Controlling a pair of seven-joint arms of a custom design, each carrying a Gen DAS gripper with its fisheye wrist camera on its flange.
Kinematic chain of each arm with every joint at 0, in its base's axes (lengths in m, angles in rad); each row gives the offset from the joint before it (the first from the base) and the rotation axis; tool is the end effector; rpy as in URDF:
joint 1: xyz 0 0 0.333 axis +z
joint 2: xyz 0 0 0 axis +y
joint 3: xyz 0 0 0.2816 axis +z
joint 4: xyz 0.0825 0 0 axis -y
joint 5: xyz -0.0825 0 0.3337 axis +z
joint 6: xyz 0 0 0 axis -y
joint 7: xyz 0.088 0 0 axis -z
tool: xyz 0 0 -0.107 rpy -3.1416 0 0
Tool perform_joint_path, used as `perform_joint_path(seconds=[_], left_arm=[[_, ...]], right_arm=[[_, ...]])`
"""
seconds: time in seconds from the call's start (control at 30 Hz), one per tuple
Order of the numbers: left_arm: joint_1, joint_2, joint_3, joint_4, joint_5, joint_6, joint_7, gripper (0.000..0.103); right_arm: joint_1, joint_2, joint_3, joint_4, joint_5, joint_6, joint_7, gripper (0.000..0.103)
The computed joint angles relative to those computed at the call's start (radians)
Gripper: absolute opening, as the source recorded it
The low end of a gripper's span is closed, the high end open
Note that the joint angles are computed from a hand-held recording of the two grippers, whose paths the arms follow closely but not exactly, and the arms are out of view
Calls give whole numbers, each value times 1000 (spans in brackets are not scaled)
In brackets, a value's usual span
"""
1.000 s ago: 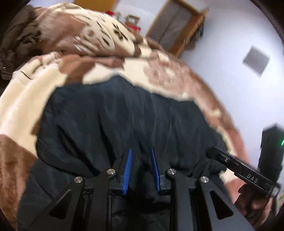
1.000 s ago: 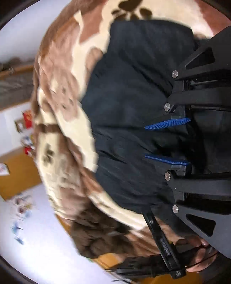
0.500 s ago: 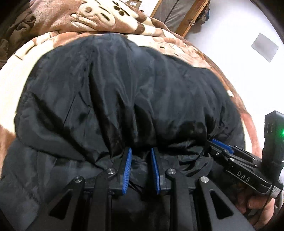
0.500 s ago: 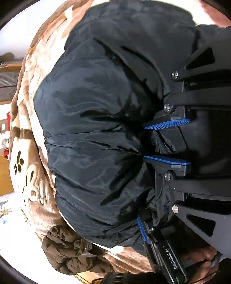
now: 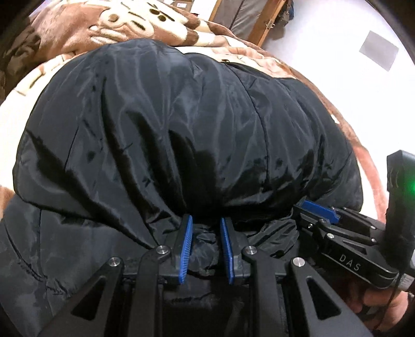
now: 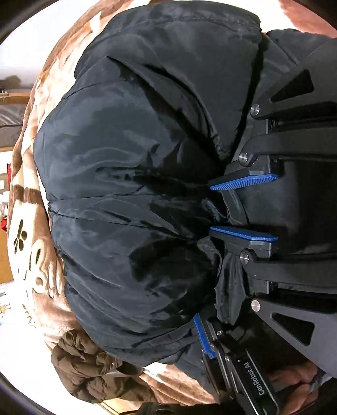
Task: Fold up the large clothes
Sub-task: 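Lower the folded hem onto the jacket with both grippers and press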
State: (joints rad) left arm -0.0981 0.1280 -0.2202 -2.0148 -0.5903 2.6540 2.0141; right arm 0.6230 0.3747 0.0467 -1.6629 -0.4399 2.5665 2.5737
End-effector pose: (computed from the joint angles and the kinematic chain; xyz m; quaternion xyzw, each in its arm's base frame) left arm 0.5467 -0.1598 0.4376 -0.5635 0.7620 -0.3164 0.0415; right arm 0.5034 0.4021 0.4394 -0.6629 0.6862 -0.1415 0.2638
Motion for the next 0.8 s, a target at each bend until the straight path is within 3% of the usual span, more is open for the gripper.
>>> perform_joint_path(seconds=[0.37,0.6,0.67,0.8], left_arm=[[-41,0,-11,-22,131,63,-121,23],[-50,-4,-5,1,187,22,-185,24],[-54,-9,1,25,227,-17,-224,24],[-52,-78,1,-7,193,-32,-218,24]], right_arm=[[-15,-6,7,-21,31,17,-13,28],[-54,-44,40,-44,161,0,-67,28],[-29,-89,27,-76,123,-4,-11,29],[6,-189,22,-162,-22,10,138,30]])
